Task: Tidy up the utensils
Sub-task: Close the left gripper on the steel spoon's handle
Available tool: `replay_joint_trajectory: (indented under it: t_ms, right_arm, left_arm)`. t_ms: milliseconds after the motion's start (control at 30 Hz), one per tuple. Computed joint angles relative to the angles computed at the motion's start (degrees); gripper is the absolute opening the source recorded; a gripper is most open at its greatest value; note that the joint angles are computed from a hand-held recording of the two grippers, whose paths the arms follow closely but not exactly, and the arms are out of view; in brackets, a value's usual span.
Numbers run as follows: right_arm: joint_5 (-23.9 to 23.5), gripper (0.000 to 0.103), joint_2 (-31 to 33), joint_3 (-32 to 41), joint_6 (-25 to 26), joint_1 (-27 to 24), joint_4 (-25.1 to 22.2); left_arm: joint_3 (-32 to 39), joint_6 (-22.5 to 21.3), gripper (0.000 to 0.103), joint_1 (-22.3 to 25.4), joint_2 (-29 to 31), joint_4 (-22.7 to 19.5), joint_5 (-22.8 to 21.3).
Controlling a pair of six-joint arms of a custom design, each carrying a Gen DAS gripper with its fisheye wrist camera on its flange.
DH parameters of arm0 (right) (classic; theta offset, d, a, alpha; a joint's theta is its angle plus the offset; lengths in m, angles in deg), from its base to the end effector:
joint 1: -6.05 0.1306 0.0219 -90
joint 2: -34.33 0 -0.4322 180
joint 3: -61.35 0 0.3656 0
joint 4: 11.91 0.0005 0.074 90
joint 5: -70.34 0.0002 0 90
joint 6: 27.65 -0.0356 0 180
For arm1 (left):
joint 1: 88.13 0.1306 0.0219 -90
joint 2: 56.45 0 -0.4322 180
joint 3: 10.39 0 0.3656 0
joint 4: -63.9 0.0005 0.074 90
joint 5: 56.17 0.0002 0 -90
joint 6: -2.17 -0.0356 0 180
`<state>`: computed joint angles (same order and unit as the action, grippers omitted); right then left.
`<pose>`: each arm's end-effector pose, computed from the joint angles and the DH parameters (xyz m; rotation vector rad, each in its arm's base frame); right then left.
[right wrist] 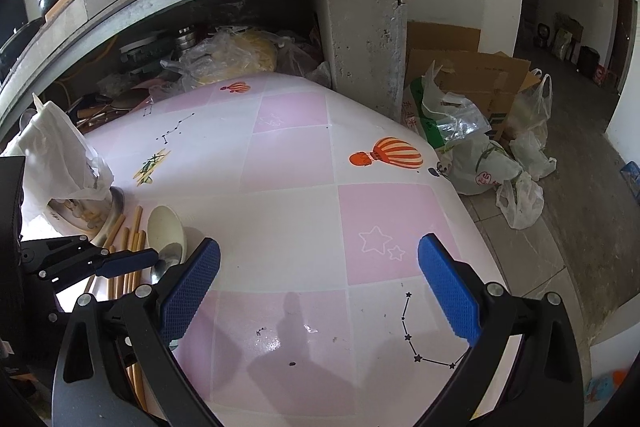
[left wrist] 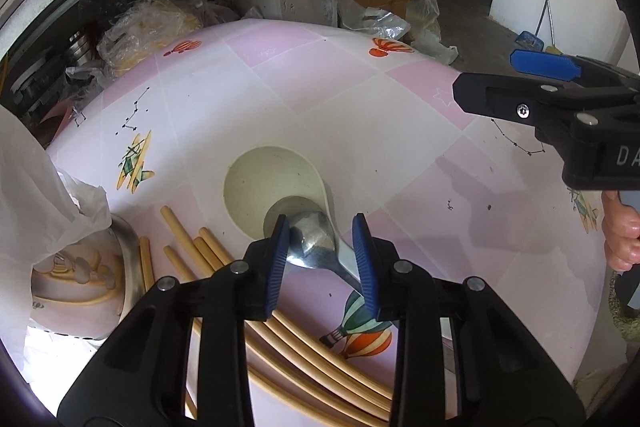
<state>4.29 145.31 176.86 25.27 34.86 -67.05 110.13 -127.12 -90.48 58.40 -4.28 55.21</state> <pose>0.5404 0.2802 0.4806 0.3472 2.3297 0.0392 0.6156 -0.0388 0.4638 1.0209 2.3519 -0.2601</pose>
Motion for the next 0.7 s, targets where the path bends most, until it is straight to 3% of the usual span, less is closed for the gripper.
replay_joint_trajectory:
  t_ms: [133, 200, 300, 467, 567, 700]
  right_arm:
    - [-0.5, 0.096, -0.1, -0.3, -0.2, -0.1, 0.4]
    - [-0.6, 0.096, -0.1, -0.4, -0.3, -0.1, 0.5]
    - [-0.7, 0.096, -0.1, -0.4, -0.3, -0.1, 0.5]
    - [-0.7, 0.096, -0.1, -0.3, -0.2, 0.1, 0.5]
    - [-0.8, 0.096, -0.2, -0.4, -0.4, 0.0, 0.6]
    - [-0.9, 0.096, -0.2, -0.4, -0.4, 0.0, 0.6]
  left_arm:
    - [3.4, 2.6, 0.022, 0.9, 1.8, -4.4, 2.4]
    - [5.7, 3.8, 0.01, 1.4, 3.1, -7.0, 3.7]
    - [9.2, 5.4, 0.004, 2.4, 5.3, -11.2, 6.0]
    - [10.7, 5.4, 0.003, 3.4, 5.8, -14.9, 8.1]
    - [8.9, 2.7, 0.005, 3.2, 4.3, -15.5, 7.3]
    - [5.4, -1.2, 0.015, 2.2, 1.9, -14.5, 4.8]
